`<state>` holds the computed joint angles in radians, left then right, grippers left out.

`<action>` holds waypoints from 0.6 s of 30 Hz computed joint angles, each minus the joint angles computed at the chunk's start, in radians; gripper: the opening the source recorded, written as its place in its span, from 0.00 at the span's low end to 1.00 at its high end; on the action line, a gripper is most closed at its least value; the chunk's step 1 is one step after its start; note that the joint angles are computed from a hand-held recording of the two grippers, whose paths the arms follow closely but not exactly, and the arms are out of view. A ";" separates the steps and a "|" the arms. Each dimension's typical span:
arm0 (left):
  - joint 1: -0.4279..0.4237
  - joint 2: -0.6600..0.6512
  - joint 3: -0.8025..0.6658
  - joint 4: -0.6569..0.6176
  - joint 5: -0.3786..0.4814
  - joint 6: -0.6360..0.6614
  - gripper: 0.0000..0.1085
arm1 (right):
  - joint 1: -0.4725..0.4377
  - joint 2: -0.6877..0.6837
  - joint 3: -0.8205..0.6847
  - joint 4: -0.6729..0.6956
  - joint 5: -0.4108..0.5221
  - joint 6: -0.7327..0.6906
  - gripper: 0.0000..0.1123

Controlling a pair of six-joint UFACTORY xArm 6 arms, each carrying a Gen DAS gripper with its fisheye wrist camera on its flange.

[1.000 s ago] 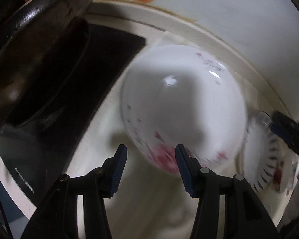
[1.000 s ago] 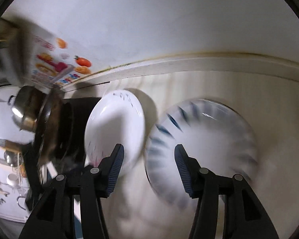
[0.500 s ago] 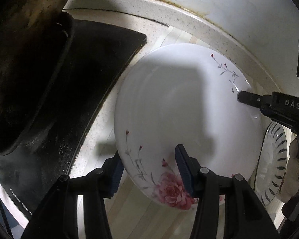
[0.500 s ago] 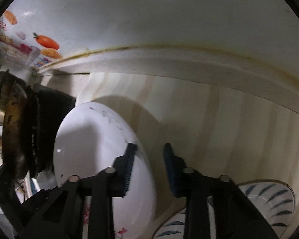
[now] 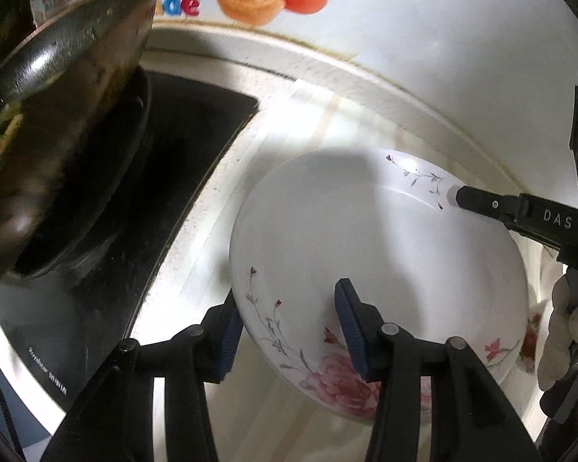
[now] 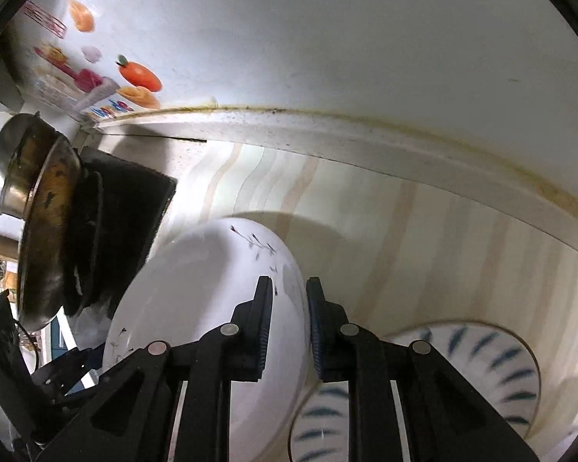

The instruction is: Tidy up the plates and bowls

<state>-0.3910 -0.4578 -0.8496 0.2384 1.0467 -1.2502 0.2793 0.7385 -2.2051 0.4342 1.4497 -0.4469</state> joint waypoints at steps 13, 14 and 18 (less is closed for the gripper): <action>-0.269 0.090 -0.279 0.090 0.154 -0.136 0.40 | -0.219 -0.376 0.374 0.102 0.034 -0.133 0.18; -0.282 0.103 -0.294 0.091 0.151 -0.137 0.40 | -0.252 -0.408 0.394 0.108 0.054 -0.151 0.18; -0.358 0.171 -0.372 0.094 0.159 -0.150 0.40 | -0.368 -0.513 0.472 0.119 0.109 -0.218 0.18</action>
<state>-0.7491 -0.2871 -1.2212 0.3324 1.2060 -1.4001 -0.0885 0.2259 -1.7330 0.5529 1.5586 -0.6653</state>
